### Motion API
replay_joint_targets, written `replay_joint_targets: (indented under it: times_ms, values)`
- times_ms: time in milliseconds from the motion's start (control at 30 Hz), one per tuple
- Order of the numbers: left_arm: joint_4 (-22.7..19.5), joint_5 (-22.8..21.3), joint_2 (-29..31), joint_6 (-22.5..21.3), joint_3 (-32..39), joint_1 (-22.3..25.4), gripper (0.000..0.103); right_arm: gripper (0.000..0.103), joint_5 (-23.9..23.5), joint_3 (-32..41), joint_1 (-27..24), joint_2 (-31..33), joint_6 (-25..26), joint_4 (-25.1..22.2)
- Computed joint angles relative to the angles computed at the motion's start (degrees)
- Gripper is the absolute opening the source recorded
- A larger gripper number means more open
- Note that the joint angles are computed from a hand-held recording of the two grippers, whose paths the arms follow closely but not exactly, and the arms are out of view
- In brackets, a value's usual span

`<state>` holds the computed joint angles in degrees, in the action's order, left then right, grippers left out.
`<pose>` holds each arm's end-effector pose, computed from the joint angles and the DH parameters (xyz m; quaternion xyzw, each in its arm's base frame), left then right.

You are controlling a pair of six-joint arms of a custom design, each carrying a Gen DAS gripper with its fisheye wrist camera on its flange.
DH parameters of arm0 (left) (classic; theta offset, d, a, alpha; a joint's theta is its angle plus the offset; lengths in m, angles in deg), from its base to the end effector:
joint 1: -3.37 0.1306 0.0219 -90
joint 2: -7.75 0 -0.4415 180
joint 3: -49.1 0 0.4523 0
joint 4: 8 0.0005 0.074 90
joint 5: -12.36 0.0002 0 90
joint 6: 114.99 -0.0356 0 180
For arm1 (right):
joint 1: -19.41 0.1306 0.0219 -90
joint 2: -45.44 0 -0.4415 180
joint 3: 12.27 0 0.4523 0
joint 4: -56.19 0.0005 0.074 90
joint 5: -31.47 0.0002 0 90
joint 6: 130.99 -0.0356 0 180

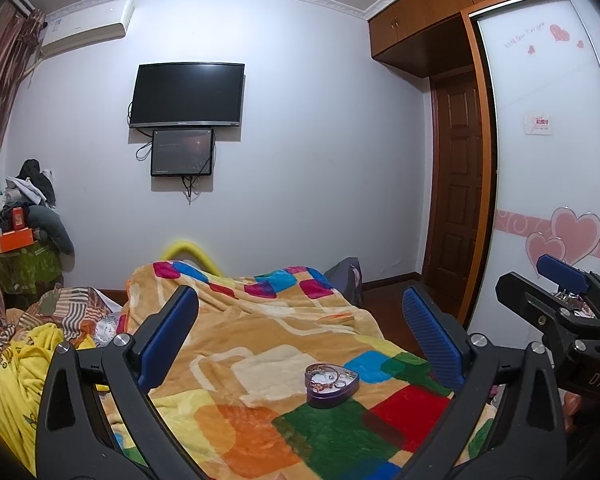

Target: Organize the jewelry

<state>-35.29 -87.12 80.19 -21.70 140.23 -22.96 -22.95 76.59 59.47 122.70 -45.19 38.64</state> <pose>0.3833 -0.1837 0.6800 0.0981 0.7511 -0.1055 0.6443 0.3734 0.2862 0.6413 -0.0232 0.7359 0.0299 0.6760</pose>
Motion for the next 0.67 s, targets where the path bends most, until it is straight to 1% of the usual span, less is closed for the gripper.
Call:
replay_joint_targets:
  times_ms: [300,667]
  values:
    - [-0.55,1.01,0.20,-0.02,0.27,-0.03,0.103,0.093,0.13,0.09,-0.15,-0.01,0.01,0.09]
    - [-0.26,1.40,0.15,-0.46,-0.03,-0.05,0.103,0.093,-0.05,0.34,-0.46,0.13,-0.62,-0.38]
